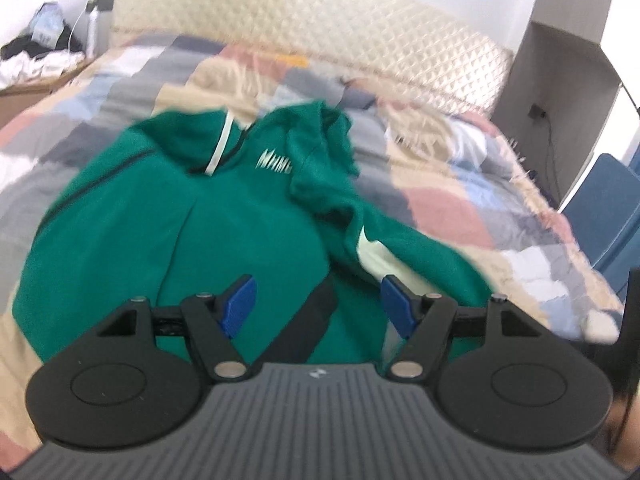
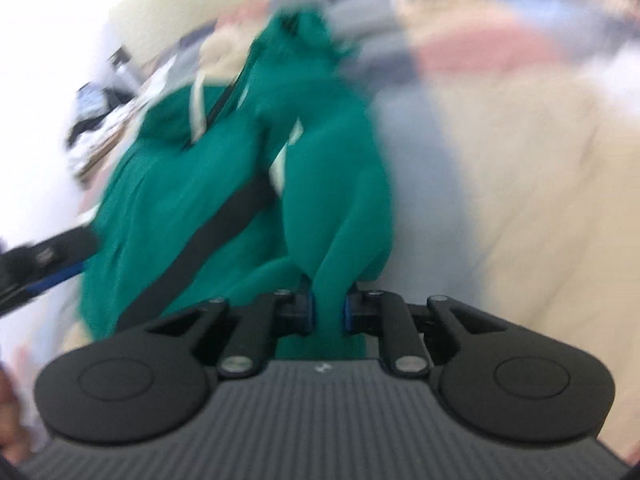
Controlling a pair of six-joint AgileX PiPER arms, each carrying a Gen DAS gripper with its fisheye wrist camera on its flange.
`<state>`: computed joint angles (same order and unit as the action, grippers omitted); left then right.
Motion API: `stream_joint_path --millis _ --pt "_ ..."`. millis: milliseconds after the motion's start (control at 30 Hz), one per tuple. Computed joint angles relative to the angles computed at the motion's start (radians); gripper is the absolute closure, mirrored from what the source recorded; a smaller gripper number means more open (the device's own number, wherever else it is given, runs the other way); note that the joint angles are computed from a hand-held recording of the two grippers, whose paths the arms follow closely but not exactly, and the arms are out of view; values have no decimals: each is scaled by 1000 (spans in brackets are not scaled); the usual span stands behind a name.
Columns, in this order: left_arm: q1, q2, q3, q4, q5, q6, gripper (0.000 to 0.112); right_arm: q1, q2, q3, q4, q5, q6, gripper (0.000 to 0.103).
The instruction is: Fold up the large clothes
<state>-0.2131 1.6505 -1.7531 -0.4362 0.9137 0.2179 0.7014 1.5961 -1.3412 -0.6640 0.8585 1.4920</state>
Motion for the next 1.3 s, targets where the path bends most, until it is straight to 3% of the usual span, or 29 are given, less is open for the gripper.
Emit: stream_joint_path --millis 67,233,467,600,700,867,933,967,1000,1100,1300 --pt "5 26 -83 -24 37 -3 39 -29 -31 -30 -77 108 -53 88" --pt "29 87 -211 -55 98 5 38 -198 -53 -161 -156 259 -342 88" --pt "56 162 -159 -101 206 140 38 -465 73 -426 -169 253 -564 89" --pt "18 228 -161 -52 289 260 28 -562 208 -581 -167 236 -600 89" --pt "-57 229 -99 60 247 335 21 -582 337 -695 -198 240 -640 89" --pt "-233 180 129 391 -59 386 21 -594 498 -788 -239 220 -669 89" --pt "-228 168 165 374 -111 430 33 -594 526 -777 -248 212 -655 88" --pt "-226 164 161 371 -123 425 64 -592 532 -757 -256 208 -647 88" --pt "-214 163 148 362 -125 416 88 -596 533 -734 -263 196 -641 88" --pt "-156 205 6 219 8 420 98 -615 518 -663 -263 143 -618 88" --pt "-105 274 -240 -38 252 340 100 -663 473 -635 -251 74 -591 88"
